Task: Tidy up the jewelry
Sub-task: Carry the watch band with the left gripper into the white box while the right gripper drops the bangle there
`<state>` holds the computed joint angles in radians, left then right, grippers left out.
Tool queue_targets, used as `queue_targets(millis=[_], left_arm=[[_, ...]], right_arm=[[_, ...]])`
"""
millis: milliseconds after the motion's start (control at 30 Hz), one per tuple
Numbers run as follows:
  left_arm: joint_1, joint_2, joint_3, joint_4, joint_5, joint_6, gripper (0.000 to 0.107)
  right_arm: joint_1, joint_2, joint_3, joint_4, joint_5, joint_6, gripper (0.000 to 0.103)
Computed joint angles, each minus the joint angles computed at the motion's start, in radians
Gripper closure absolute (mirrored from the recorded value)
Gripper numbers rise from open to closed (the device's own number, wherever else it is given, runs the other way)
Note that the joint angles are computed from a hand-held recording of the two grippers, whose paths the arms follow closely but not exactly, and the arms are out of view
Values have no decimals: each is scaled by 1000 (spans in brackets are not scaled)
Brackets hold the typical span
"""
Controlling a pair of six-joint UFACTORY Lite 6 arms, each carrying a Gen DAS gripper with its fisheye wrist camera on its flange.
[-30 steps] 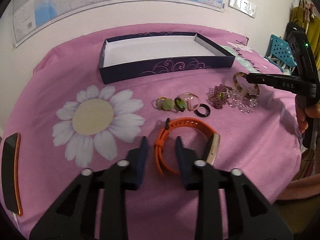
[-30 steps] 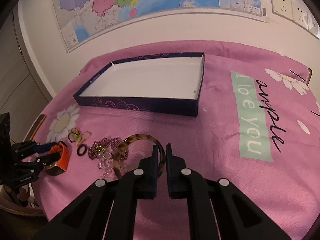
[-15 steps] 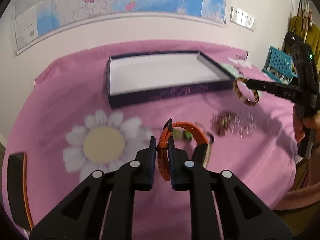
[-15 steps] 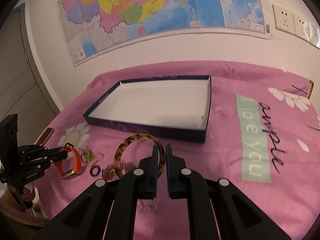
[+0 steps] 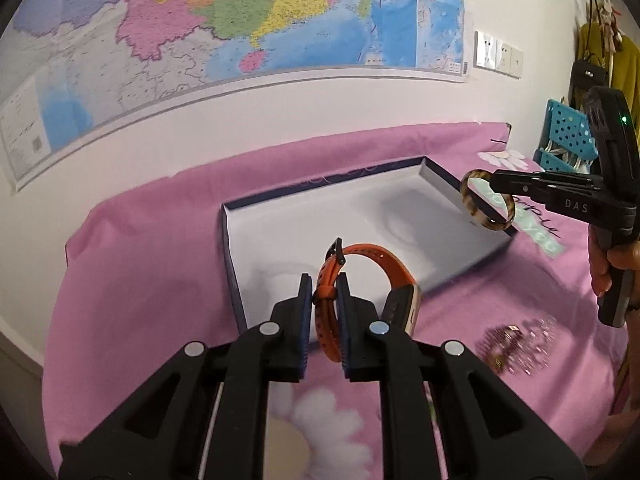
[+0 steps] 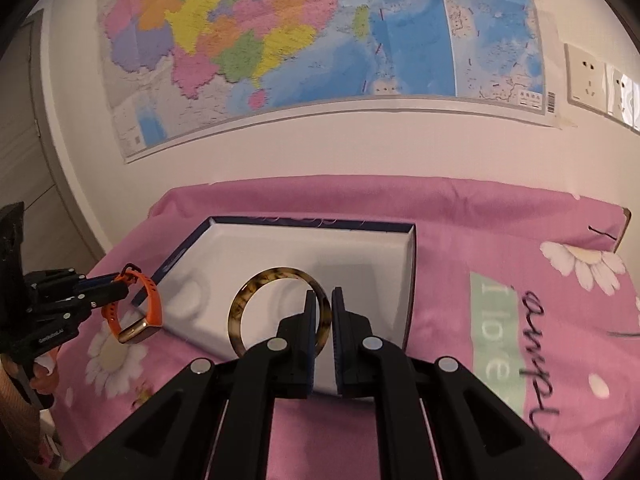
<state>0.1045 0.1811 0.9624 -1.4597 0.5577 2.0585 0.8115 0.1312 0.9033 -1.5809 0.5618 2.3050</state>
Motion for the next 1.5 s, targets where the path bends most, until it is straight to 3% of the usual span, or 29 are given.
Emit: queue_targets(millis=[233,467,833,1033,1200,1333,1400,1500], left_arm=[[-80,208,246,55,-54,-106,95],[-153,413,490,220,-108,-300,95],[-246,656,816,604,-161,-698,95],[-301,746,977,918,-146,-1005,96],[-329,865,1177,1134,-51,-1224,96],[-339,929,1284,1204,-22,-1298,92],[-341,935,1301,1222,-25,-1332,78],[-329,875,1221,1159,-79,-1284,68]], right_arm=[[-142,188,195,-3,-111,-67,97],[-235,372,410,182,-178,-290,97],[-300,564,669,613,-167,-749,97],[-308,614,764,766,-110,-905,97],[-312,626,777,770,-95,-902,95],[-301,589,720,680,-116,-805,87],[-295,555,674,623,-134,-738,85],[-265,473,565,448,-156,-558,76]])
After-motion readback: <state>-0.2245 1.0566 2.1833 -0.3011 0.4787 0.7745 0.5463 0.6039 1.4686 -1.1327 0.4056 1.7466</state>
